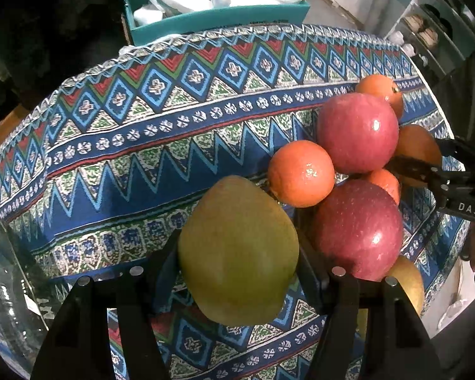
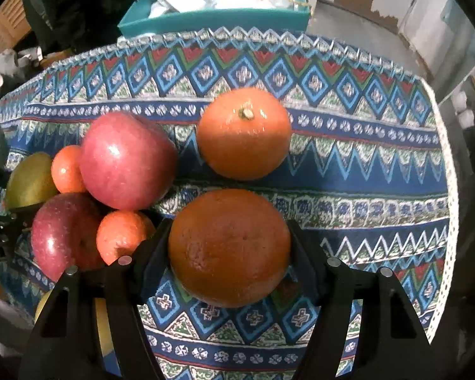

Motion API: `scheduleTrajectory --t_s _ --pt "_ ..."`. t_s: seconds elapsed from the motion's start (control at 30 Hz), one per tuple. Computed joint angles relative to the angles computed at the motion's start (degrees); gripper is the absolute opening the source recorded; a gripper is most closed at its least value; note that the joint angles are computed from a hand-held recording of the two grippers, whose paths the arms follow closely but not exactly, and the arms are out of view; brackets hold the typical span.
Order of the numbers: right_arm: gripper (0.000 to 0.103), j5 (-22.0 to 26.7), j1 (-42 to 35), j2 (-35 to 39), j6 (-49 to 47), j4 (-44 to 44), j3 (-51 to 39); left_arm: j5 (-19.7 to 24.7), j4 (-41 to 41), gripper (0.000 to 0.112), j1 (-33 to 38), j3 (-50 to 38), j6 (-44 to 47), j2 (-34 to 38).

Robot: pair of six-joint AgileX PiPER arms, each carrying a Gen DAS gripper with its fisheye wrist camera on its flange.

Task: Organize fruits
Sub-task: 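Grasp the yellow-green pear with the left tool while the right tool grasps a large orange, then lift and carry the pear and orange toward the clear glass bowl with both tools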

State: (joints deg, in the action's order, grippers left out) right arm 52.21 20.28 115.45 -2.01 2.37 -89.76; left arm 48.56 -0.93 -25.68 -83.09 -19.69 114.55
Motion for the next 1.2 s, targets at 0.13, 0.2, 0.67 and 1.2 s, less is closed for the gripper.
scheduleTrajectory --t_s 0.13,0.2,0.67,1.2 --pt "0.070 -0.13 0.41 -1.51 0.49 -0.73 -0.71 -0.26 0.66 0.068 0.74 1.19 -0.06 -2.91" --pt "0.070 -0.27 0.61 -2.23 0.81 -0.72 -0.91 -0.32 2.18 0.068 0.65 1.87 -1.09 -4.45" --pt "0.070 -1.47 3.68 -11.75 1.23 0.65 0.36 -0.57 7.88 0.068 -0.25 6.51 -6.56 -16.28" --pt "0.070 -0.57 8.37 -18.58 1.03 2.47 -2.47 2.00 11.25 0.068 -1.95 8.30 -9.41 -28.13"
